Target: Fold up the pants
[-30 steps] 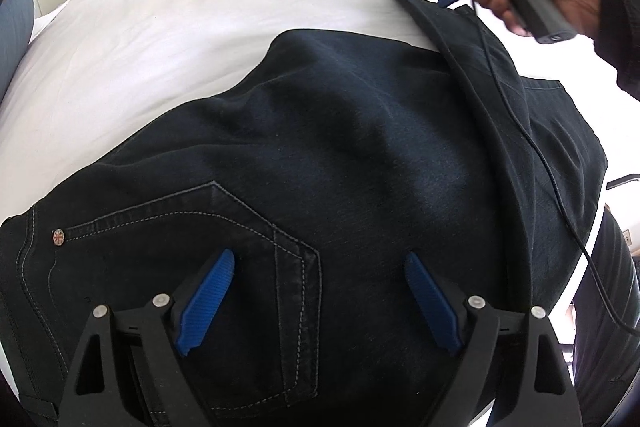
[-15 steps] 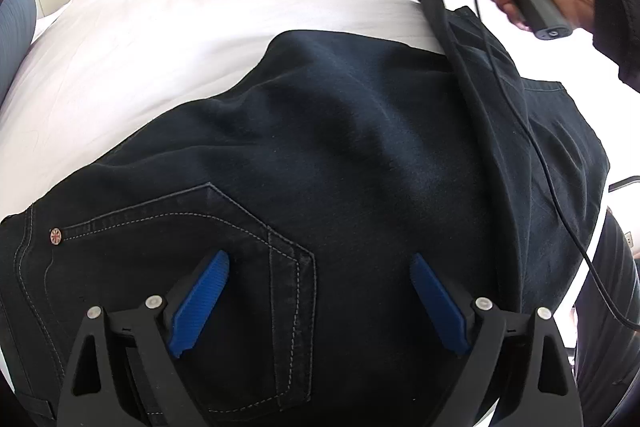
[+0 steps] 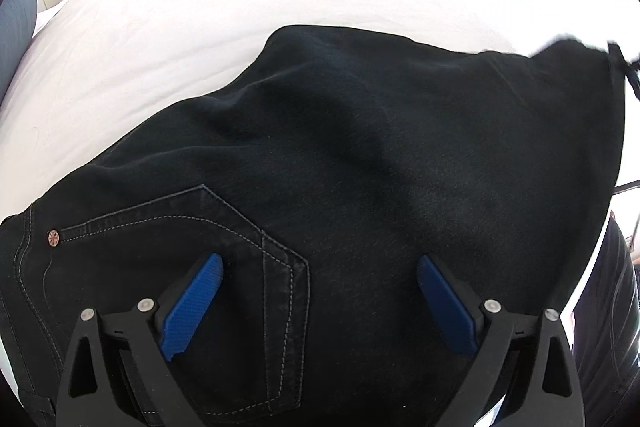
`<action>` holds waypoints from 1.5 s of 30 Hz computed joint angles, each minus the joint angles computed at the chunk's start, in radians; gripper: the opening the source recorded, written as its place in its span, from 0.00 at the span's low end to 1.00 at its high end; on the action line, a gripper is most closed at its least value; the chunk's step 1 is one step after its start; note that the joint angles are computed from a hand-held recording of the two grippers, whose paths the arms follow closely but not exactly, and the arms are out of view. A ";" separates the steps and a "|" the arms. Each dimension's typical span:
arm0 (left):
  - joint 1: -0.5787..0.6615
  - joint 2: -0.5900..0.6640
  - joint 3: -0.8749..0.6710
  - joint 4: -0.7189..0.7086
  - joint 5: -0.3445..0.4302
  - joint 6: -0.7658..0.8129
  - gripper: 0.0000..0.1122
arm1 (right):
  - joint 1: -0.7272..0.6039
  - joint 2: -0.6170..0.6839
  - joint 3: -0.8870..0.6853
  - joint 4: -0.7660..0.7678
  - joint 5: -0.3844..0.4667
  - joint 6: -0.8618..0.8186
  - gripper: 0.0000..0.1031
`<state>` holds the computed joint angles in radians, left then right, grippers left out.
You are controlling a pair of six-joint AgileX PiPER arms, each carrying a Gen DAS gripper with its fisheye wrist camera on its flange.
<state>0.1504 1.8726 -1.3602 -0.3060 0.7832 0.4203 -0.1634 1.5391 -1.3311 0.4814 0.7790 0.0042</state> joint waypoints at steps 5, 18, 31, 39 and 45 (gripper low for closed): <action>-0.032 0.028 -0.059 0.061 0.034 -0.106 0.90 | -0.269 -0.047 0.344 0.251 -0.021 -0.238 0.06; -0.099 0.070 -0.174 0.100 0.119 -0.241 0.90 | -0.536 0.036 0.451 0.605 0.163 -0.510 0.05; -0.143 0.081 -0.140 0.169 0.071 -0.271 0.90 | -0.468 -0.009 0.415 0.324 0.079 -0.329 0.24; -0.147 0.039 -0.117 0.175 0.094 -0.269 0.90 | -0.600 -0.054 0.347 0.388 0.178 -0.478 0.62; -0.167 0.018 -0.069 0.191 0.070 -0.272 0.90 | -0.330 -0.033 0.241 0.416 0.262 -0.509 0.62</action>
